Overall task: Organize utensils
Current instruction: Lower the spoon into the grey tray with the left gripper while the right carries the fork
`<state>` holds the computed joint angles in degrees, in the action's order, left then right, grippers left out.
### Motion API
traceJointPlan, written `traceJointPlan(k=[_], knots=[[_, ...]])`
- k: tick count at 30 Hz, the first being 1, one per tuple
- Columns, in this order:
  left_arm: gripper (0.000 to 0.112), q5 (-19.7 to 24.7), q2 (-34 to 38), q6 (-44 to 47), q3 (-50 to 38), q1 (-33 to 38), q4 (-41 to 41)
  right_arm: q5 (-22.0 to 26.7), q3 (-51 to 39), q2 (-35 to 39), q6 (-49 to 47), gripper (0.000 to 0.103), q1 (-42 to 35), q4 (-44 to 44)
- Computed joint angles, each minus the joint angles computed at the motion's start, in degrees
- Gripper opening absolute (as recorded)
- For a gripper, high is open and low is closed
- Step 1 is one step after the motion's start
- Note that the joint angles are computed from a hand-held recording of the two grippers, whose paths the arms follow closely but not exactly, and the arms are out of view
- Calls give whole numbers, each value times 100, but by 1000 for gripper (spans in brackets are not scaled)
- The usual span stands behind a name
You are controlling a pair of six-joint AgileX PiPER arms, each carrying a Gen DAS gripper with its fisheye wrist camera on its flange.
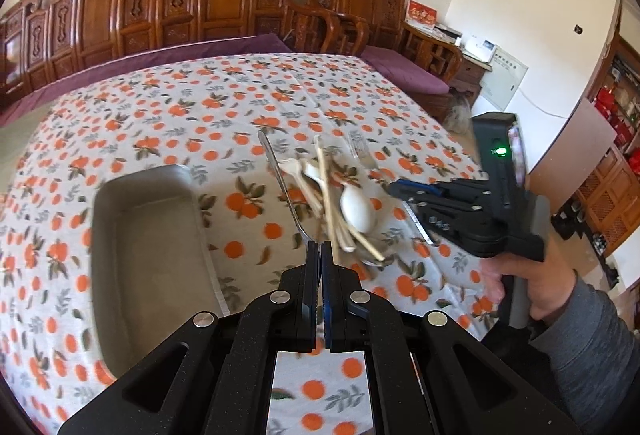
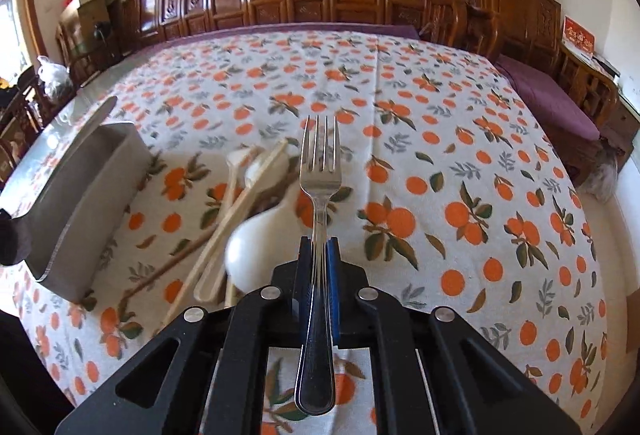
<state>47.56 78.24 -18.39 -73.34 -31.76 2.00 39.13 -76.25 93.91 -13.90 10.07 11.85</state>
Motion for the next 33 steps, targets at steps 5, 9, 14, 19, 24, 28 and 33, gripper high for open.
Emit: traceJointPlan(k=[5, 9, 14, 19, 24, 28, 33], knots=[[0, 128, -111, 150, 141, 367, 55, -44, 61, -181, -163, 9, 194, 252], [0, 63, -155, 356, 337, 759, -87, -78, 97, -245, -167, 9, 395, 247], [0, -62, -108, 588, 577, 1224, -284, -64, 111, -247, -172, 9, 522, 276], [0, -74, 124, 775, 741, 1585, -459, -77, 127, -241, -159, 9, 633, 299], [1, -12, 396, 824, 808, 1752, -484, -52, 115, -240, -183, 9, 749, 367], [1, 9, 528, 760, 783, 1745, -388, -22, 103, -254, -194, 9, 850, 426], [1, 79, 629, 746, 706, 1820, -410, 22, 77, -309, -65, 9, 1055, 371]])
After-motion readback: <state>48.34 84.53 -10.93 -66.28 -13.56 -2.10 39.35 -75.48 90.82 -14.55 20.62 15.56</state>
